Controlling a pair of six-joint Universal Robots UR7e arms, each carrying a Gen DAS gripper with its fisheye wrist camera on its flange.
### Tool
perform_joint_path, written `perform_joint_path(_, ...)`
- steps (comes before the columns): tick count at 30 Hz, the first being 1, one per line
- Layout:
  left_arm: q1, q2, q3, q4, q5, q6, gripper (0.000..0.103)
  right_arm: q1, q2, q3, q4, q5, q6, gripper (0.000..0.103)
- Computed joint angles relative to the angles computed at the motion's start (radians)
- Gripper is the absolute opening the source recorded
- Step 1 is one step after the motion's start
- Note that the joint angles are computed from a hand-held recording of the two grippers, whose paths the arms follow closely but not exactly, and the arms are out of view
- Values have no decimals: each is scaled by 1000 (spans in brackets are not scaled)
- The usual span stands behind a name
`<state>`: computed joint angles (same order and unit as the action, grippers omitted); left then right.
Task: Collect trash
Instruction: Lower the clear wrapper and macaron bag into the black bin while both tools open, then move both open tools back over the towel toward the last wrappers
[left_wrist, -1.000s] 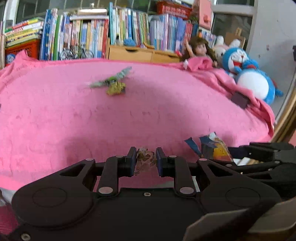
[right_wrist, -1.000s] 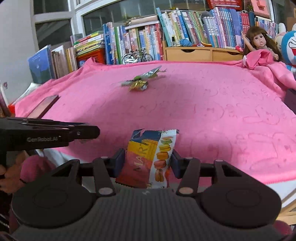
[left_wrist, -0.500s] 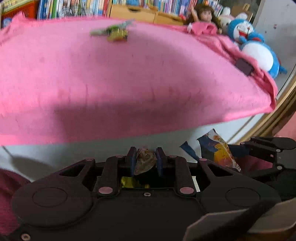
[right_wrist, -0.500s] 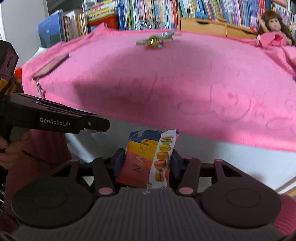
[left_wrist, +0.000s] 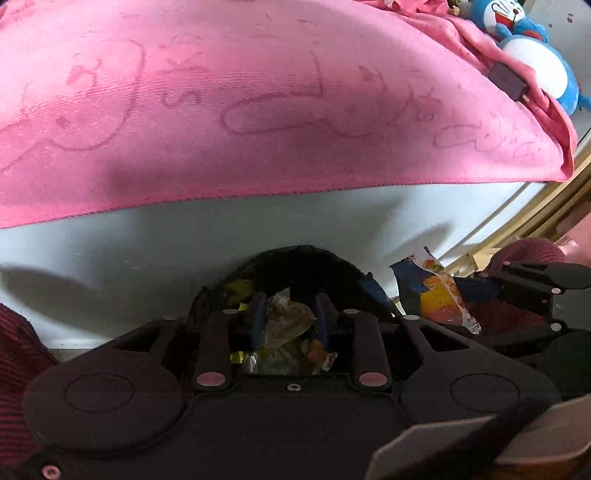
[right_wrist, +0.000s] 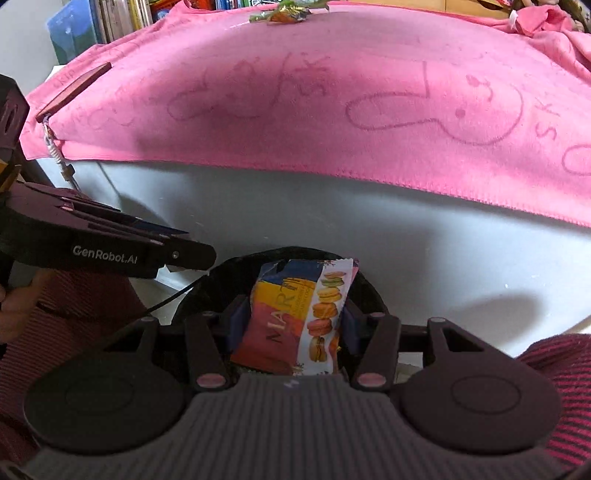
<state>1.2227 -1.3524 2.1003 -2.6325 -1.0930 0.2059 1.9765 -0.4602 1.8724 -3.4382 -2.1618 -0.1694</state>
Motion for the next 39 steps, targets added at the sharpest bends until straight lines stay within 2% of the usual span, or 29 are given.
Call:
perform_joint_path(4, -8, 1, 9, -23, 17, 15, 51, -7, 1, -1, -7, 6, 2, 70)
perform_joint_path(8, -23, -2, 2, -15, 32, 4, 58, -10, 0, -4, -6, 8, 3, 75)
perform_joint_path(16, -37, -3, 0, -17, 56, 2, 76, -7, -1, 2, -28, -2, -8, 77)
perform_joint_path(22, -46, -10, -4, -14, 68, -4, 83, -4, -9, 6, -48, -9, -13, 77)
perform_joint_path(28, -54, -32, -14, 9, 65, -23, 83, -1, -21, 11, -65, 4, -34, 77)
perform_joint_path(34, -77, -78, -26, 9, 19, 13, 83, 17, -45, 18, -118, 34, -107, 76)
perform_joint_path(37, -92, -96, -35, -46, -9, 53, 85, 27, -57, 6, -161, 55, -161, 68)
perform_joint_path(39, -98, -93, -48, -89, -19, 76, 86, 32, -56, -14, -194, 67, -198, 67)
